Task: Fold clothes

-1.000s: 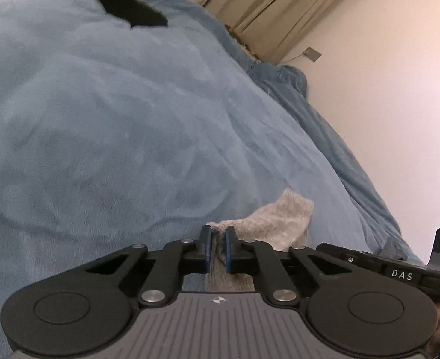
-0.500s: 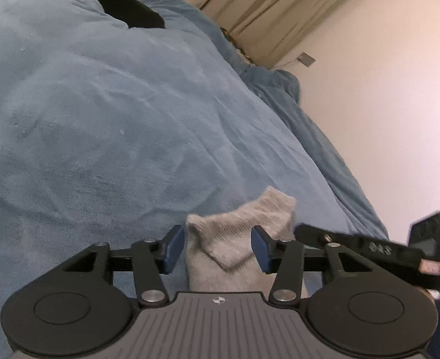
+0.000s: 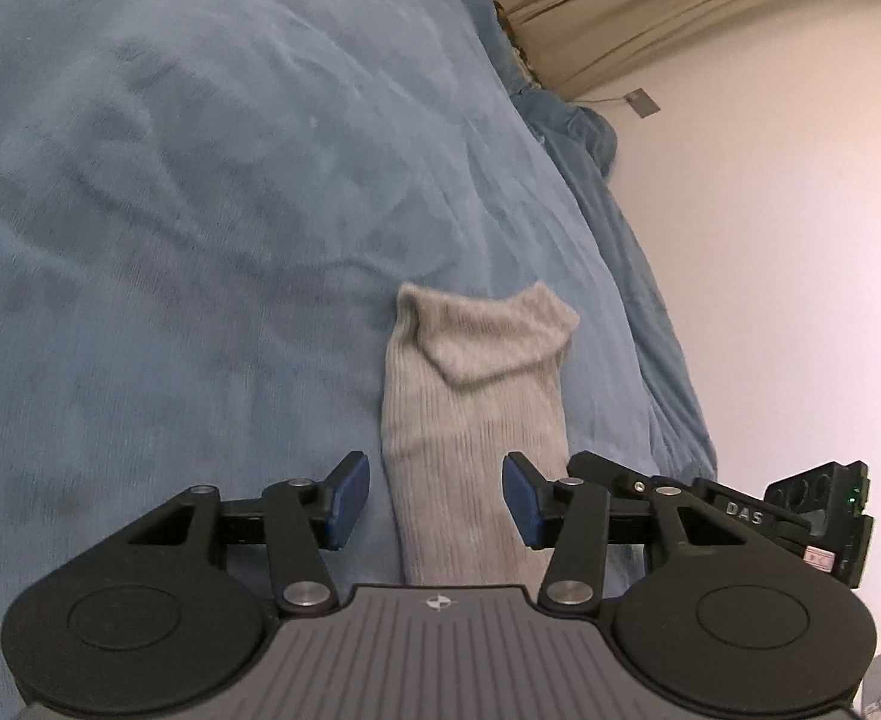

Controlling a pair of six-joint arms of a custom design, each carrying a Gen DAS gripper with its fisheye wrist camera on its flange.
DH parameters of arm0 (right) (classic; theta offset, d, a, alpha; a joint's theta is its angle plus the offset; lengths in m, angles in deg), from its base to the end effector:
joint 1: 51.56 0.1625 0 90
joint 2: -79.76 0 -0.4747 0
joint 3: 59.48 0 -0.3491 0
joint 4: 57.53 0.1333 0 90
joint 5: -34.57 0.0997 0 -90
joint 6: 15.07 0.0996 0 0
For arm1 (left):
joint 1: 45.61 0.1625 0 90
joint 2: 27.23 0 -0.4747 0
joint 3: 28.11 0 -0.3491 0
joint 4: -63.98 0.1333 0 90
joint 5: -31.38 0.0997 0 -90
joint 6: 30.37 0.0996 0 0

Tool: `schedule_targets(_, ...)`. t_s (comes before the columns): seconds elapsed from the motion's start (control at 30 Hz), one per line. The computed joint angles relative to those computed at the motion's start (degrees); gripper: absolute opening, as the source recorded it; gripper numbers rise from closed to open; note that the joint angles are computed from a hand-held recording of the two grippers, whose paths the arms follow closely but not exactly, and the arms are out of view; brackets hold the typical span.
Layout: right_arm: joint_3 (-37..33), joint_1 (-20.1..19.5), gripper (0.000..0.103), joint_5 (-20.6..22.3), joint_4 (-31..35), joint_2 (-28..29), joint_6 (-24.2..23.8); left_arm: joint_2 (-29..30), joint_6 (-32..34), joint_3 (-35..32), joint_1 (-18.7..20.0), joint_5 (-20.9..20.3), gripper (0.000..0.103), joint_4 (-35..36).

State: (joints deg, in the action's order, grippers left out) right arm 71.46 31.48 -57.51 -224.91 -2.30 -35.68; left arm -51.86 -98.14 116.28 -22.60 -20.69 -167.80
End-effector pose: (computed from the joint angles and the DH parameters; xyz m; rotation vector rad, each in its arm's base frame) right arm 0.0766 -0.4428 0.3298 0.3320 -2.8869 0.7042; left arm -0.2738 -0.3276 0.0218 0.2090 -2.8360 1.1124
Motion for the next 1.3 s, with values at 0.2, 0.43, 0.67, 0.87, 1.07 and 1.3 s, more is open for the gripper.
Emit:
schedule_targets(0.2, 3.76, -0.53, 0.037, -0.06, -1.08, -0.56, 2.85, 1.37, -3.42, 0.2, -0.66, -0.3, 0.048, -0.68)
schedule_targets(0.43, 5.17, -2.9, 0.038, 1.85, -3.87, 1.2, 3.94, 1.55, -1.49, -1.75, 0.6, -1.97, 0.048, 0.07)
schedule_targets(0.67, 5.35, -4.13, 0.034, 5.61, -6.5, 4.06, 3.23, 3.84, -0.37, -3.25, 1.71, -2.32, 0.042, -3.16)
schedule_targets(0.87, 7.91, -1.23, 0.017, 4.41, -13.56, 4.92, 1.37, 2.82, 1.39, -3.67, -1.52, 2.16, 0.02, -0.59)
schedule_targets(1.07, 7.72, 4.33, 0.016, 4.62, -13.33, 2.17, 1.14, -1.45, 1.5, -2.97, -7.08, 9.65, 0.019, 4.87)
schedule_targets(1.3, 6.11, 13.48, 0.016, 6.52, -11.75, 1.46, 4.11, -11.21, -7.37, 3.15, -16.76, 19.72, 0.019, 17.12)
